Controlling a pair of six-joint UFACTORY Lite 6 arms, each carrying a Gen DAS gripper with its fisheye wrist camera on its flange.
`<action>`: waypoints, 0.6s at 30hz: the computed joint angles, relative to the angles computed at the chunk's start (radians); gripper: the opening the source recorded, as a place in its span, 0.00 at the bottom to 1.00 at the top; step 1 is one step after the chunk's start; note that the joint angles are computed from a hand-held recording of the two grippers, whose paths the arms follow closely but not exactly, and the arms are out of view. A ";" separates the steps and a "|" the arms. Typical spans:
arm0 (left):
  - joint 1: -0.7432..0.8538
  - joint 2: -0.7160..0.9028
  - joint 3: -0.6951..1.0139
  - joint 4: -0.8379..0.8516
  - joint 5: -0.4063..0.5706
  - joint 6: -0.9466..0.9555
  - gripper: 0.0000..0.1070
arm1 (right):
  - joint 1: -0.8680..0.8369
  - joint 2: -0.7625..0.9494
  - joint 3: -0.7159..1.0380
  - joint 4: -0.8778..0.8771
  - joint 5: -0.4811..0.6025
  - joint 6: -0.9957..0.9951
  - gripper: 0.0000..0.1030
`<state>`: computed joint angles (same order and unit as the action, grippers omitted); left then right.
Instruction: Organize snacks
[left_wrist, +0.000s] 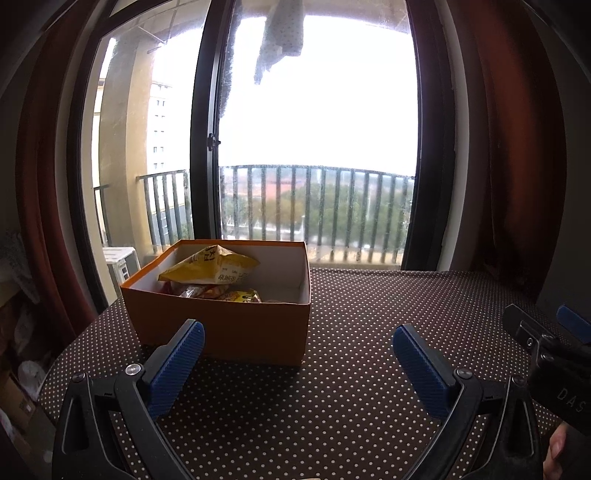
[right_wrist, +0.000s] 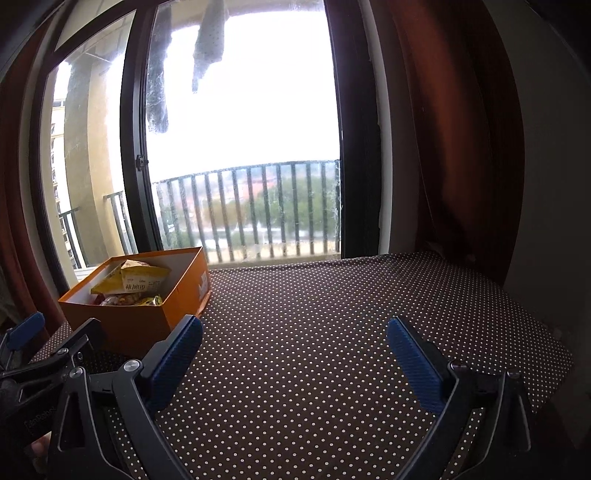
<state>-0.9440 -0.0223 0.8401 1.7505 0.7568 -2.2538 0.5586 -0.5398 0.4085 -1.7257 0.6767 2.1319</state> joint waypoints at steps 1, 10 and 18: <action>-0.001 -0.001 0.000 -0.004 0.003 0.003 0.96 | 0.003 0.005 0.005 0.000 0.004 -0.003 0.98; -0.028 0.010 0.016 -0.033 0.047 0.020 0.96 | 0.001 -0.003 0.006 -0.019 -0.023 -0.026 0.98; -0.016 0.022 0.022 -0.028 0.030 0.012 0.96 | -0.025 -0.011 0.001 -0.041 -0.041 -0.004 0.98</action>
<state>-0.9604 0.0000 0.8621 1.7222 0.7864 -2.2417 0.5337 -0.5505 0.4095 -1.7671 0.6359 2.1278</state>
